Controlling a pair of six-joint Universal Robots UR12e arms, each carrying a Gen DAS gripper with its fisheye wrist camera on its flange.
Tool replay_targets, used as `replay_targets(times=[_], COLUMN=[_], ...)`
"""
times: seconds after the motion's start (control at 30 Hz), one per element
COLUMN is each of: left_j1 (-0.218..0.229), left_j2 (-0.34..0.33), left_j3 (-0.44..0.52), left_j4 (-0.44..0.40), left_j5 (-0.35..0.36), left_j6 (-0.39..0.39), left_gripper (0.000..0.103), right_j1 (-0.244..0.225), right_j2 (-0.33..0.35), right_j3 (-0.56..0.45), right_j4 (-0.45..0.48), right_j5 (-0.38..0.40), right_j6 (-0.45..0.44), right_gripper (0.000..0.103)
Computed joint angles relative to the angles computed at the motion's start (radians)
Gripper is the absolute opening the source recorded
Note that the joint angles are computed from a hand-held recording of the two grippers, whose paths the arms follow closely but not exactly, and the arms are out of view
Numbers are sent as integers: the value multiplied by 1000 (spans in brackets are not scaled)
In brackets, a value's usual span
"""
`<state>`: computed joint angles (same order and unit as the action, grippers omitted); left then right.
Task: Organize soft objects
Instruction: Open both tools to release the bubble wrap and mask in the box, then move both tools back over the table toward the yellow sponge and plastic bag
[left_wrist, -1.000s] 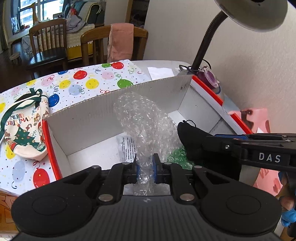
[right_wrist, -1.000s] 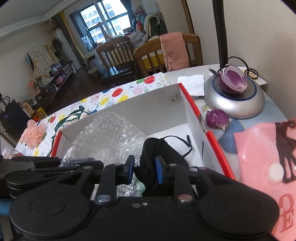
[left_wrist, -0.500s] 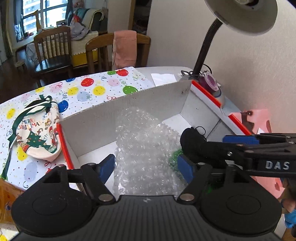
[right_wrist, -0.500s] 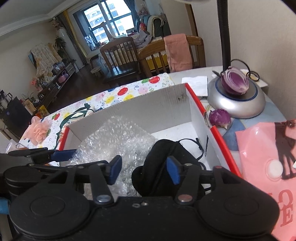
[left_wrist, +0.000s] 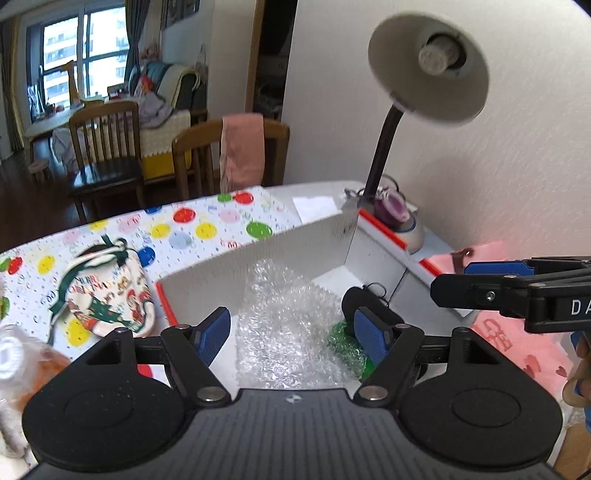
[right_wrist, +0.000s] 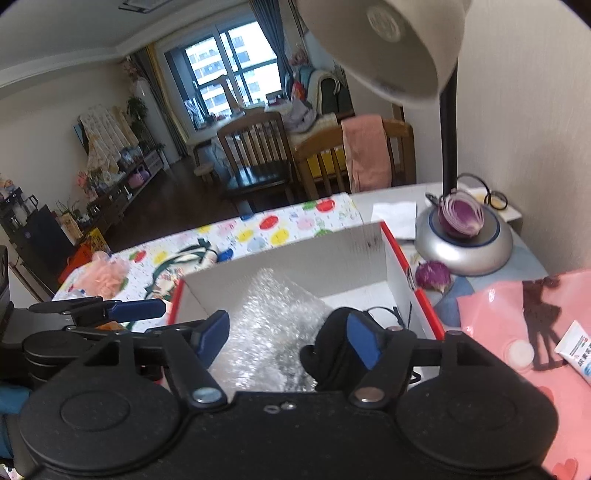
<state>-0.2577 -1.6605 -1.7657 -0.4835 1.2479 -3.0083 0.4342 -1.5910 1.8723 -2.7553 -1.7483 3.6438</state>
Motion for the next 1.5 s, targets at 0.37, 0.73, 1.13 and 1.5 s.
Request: replay_targets(times=[0.37,0.73,1.13,1.5], left_j1=[110,286,471,587], left_j2=[116,241,312,321], left_j3=[-86,-181,-255,-311], left_j4=[28,-12,-71,-62], left_j5=[-128,-269,-362,-380], left_j6=[38,115,203,243], left_gripper=[77,89,103,103], right_j1=[132,265,341,357], right_j2=[26,120,220,290], right_j3=[-56,-152,-264,-353], right_j4=[-32,-65,-26,13], right_j5=[-155,-243,-265,-207], right_j6=[25,59,80,33], right_gripper=[82,94,101,101])
